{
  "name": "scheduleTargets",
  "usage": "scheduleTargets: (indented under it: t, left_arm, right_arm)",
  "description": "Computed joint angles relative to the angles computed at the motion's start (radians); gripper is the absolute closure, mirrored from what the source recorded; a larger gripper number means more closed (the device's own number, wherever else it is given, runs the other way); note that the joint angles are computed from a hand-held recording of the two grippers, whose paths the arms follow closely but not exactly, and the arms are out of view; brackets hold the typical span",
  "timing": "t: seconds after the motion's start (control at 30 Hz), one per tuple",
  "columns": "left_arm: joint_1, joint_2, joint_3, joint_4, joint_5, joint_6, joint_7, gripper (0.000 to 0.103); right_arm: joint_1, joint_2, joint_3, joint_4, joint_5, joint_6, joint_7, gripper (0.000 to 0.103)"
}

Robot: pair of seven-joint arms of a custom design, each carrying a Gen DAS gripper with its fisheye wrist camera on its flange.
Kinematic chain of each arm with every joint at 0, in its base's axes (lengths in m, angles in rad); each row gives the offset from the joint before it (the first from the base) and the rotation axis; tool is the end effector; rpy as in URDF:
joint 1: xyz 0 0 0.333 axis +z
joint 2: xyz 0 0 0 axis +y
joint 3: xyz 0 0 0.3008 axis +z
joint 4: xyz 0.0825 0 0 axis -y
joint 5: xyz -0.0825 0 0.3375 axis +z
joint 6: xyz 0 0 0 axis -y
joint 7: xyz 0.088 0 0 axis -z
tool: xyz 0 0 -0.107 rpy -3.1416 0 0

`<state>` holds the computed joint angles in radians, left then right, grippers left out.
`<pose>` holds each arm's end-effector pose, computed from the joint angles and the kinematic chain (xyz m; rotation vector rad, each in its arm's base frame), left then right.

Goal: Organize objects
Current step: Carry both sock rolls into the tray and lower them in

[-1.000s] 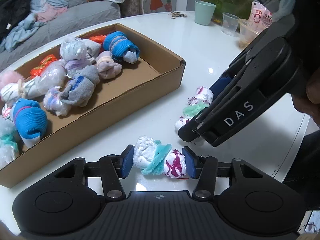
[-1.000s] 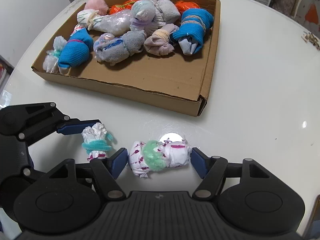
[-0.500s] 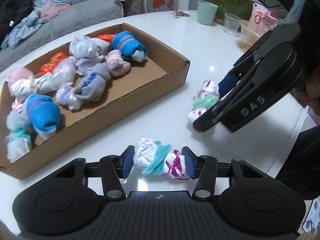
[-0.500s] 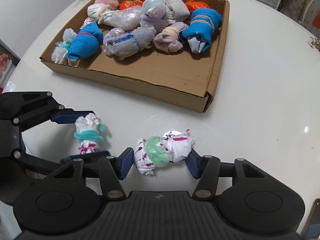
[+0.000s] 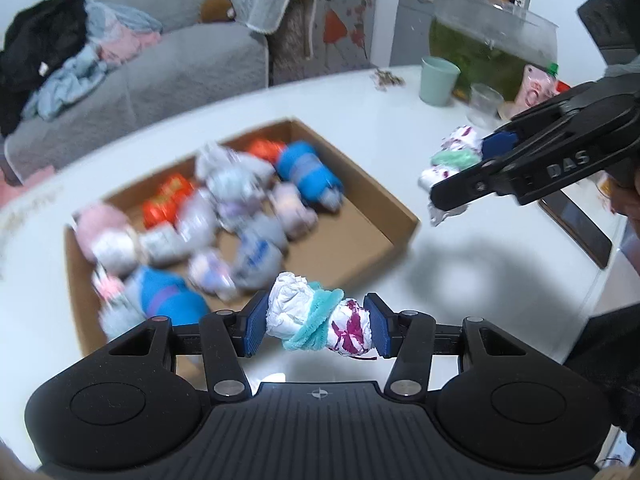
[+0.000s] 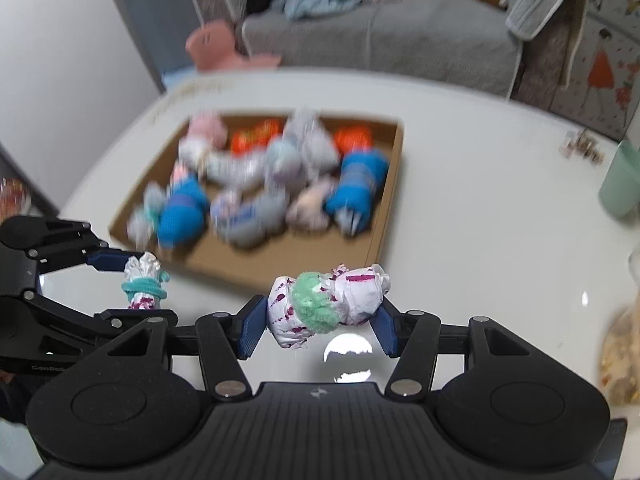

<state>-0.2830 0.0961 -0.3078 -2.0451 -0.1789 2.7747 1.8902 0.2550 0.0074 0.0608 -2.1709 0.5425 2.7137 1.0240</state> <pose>0.4829 -0.3084 0.4792 -1.0929 2.5231 -0.8424 0.5155 0.1490 0.4569 -2.1313 1.3722 -0.2477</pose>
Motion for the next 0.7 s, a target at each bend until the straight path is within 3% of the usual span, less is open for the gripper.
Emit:
scheduleTargets:
  t: [0.17,0.33,0.7]
  left_arm:
    - [0.006,0.073,0.002,0.108,0.053,-0.014,-0.019,0.046]
    - [0.023,0.128,-0.018,0.166,0.08,-0.017,0.012,0.046]
    - [0.041,0.196,-0.045,0.195,0.105,-0.001,0.011,0.046]
  right_arm:
    - [0.004,0.039,0.011,0.059,0.082,0.041,-0.093,0.051]
    - [-0.011,0.082,0.03,0.109,0.23,0.05,-0.29,0.051]
    - [-0.004,0.13,0.03,0.116,0.111,0.06,-0.245,0.051]
